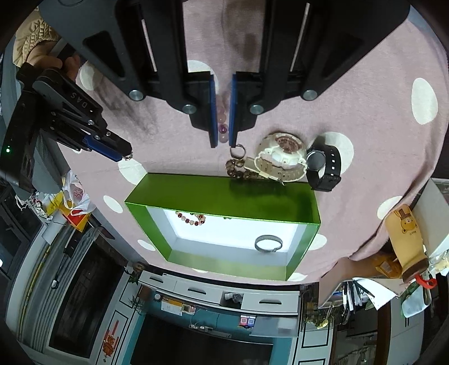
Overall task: Organize jewelry
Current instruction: 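Carry bracelet and ring over the green box and open both tools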
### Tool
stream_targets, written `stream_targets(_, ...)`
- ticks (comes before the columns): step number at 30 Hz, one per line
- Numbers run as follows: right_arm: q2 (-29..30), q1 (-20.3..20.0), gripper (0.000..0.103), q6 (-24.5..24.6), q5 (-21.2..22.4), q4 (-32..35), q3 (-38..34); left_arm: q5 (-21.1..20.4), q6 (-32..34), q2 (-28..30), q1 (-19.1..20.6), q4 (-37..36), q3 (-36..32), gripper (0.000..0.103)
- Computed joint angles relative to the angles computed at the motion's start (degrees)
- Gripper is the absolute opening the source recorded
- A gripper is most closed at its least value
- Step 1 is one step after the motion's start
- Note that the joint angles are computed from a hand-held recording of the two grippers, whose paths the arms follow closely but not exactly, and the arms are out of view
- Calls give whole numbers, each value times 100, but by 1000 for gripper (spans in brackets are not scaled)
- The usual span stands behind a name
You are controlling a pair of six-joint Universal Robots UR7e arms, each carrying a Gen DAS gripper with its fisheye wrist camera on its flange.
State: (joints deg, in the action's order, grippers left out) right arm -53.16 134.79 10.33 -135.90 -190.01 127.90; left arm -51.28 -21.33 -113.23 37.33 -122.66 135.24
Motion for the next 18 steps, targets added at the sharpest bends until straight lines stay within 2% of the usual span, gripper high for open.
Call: stream_targets(18,-179,244,21,-126,-143,-14,-90,261,-14,-13,-258,102,-173,7)
